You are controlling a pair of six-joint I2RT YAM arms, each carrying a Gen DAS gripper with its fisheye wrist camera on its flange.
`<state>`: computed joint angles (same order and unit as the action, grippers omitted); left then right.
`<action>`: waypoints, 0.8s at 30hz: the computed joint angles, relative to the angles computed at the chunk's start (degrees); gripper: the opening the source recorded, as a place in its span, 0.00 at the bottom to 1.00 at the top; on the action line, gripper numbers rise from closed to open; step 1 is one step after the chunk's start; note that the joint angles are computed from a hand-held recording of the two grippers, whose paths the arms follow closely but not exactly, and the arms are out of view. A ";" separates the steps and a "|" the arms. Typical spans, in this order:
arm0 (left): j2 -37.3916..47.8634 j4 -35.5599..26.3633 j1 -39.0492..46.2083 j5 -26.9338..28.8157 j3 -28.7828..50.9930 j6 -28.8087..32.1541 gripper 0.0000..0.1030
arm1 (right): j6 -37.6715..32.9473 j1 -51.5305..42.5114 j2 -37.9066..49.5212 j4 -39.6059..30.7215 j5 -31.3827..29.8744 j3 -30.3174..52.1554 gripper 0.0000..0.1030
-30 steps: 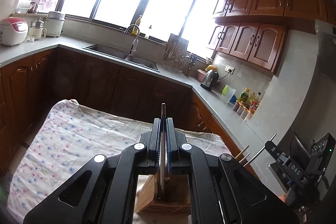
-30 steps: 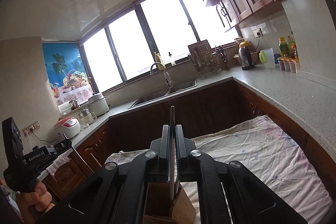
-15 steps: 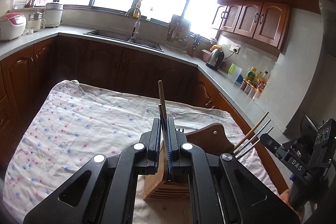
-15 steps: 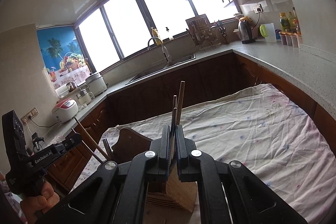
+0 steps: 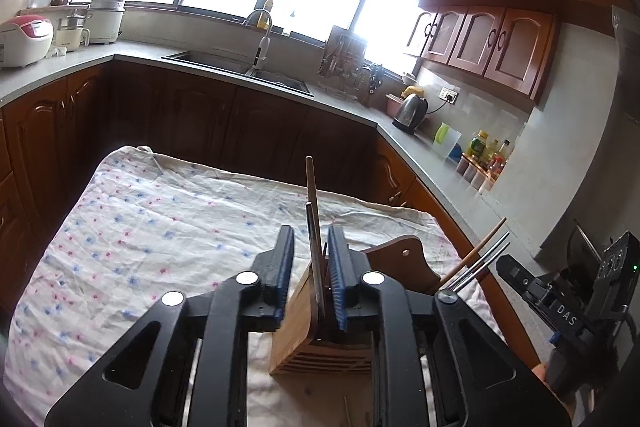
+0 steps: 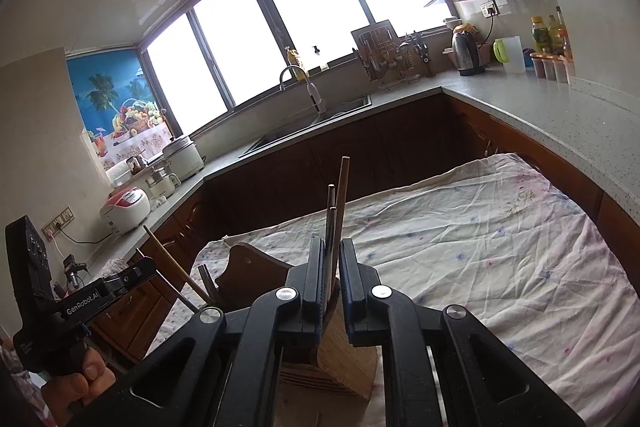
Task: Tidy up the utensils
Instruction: 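Open both tools to release the chopsticks in the holder, then move both tools back down toward the chopsticks beside the spoon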
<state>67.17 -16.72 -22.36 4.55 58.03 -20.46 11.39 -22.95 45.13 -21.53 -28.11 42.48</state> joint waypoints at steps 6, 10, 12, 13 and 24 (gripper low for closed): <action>-5.09 -2.87 -0.28 -3.91 -1.99 -1.49 0.85 | 1.16 -7.17 -4.46 -0.69 -7.34 -0.90 0.71; -8.76 -5.17 0.21 -3.98 -4.23 -1.23 0.87 | 0.42 -11.93 -7.08 -3.15 -12.16 -1.55 0.89; -10.92 -6.19 0.44 -3.63 -5.82 -1.07 0.87 | -0.75 -14.09 -8.56 -5.03 -14.21 -1.94 0.90; -11.99 -6.87 0.38 -3.80 -6.58 -1.05 0.87 | -1.34 -15.29 -9.14 -6.26 -15.55 -2.01 0.90; -24.61 -15.46 1.56 -2.63 -13.51 -1.10 0.87 | -15.20 -30.64 -14.99 -25.92 -29.33 -1.16 0.92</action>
